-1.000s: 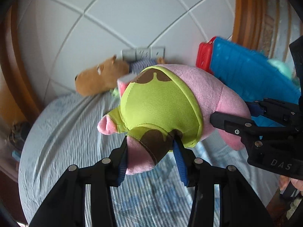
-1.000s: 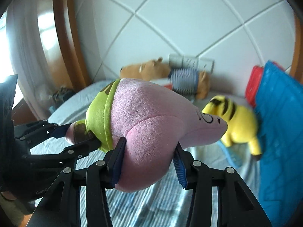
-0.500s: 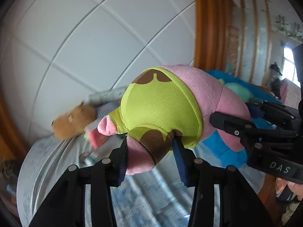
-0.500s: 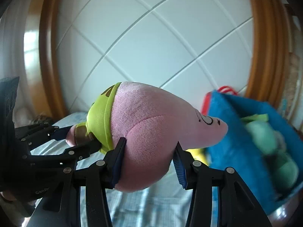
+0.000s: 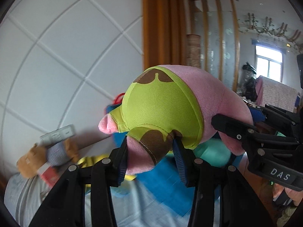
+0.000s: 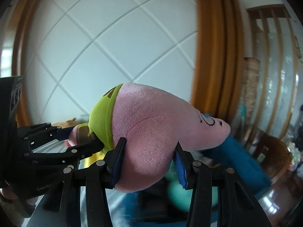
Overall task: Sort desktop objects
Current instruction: 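Carry the Patrick plush with both tools over to the blue crate, then open both tools to drop the Patrick plush into the crate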
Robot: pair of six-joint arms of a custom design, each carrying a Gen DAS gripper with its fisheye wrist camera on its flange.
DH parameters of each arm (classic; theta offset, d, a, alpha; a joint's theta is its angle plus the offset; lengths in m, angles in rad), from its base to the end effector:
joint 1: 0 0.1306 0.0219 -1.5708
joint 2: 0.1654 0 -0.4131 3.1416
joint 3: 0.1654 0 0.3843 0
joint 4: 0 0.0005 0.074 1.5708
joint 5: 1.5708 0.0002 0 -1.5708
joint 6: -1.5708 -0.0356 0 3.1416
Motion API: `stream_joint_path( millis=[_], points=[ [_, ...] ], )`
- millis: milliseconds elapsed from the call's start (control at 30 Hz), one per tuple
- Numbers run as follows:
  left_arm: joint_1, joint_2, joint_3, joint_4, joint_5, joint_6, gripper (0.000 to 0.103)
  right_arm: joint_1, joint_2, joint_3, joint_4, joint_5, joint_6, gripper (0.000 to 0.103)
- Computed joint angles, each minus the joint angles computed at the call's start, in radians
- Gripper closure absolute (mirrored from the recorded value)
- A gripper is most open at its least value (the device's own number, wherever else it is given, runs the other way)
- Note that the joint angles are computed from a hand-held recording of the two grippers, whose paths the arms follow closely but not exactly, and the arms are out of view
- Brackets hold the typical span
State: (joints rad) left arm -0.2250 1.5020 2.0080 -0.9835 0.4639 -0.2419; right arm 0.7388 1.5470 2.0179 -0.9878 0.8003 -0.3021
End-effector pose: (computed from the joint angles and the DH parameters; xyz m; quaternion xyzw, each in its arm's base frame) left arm 0.4757 -0.1257 0.6792 0.3086 0.7812 -0.1921 0.5075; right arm 0.3934 0.3231 0.6649 0.0188 0.8196 -0.0618 0.5693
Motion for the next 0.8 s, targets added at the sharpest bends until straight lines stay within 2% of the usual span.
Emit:
stream_joint_path(
  millis=[67,233,400,500,533,600,667,733,767,800],
  points=[
    [-0.077,0.036,0.048,-0.018,-0.055,0.015,0.060,-0.056,-0.056,-0.062,0.009,-0.029,0.000,0.057],
    [-0.235,0.209,0.268,-0.134,-0.175,0.014,0.060,-0.213,-0.165,-0.207,0.039,-0.140,-0.028,0.057],
    [-0.318,0.355,0.463,-0.298,-0.264,0.011,0.054,-0.334,-0.235,-0.327,0.045,-0.270,-0.088,0.056],
    [-0.334,0.366,0.457,-0.298,-0.308,0.016,0.051,-0.380,-0.229,-0.352,0.040,-0.331,-0.095,0.052],
    [-0.337,0.374,0.468,-0.306,-0.319,0.022,0.044,-0.379,-0.229,-0.358,0.042,-0.335,-0.089,0.049],
    [-0.334,0.368,0.452,-0.294,-0.335,0.042,0.041,-0.377,-0.228,-0.366,0.044,-0.338,-0.077,0.037],
    [-0.325,0.355,0.430,-0.284,-0.328,0.057,0.036,-0.372,-0.227,-0.365,0.038,-0.321,-0.072,0.033],
    [-0.317,0.325,0.380,-0.256,-0.326,0.070,0.036,-0.367,-0.229,-0.370,0.036,-0.305,-0.076,0.019],
    [-0.310,0.306,0.352,-0.238,-0.327,0.073,0.036,-0.366,-0.231,-0.372,0.038,-0.298,-0.076,0.004],
    [-0.304,0.290,0.329,-0.224,-0.327,0.077,0.036,-0.365,-0.233,-0.375,0.044,-0.295,-0.072,0.000]
  ],
)
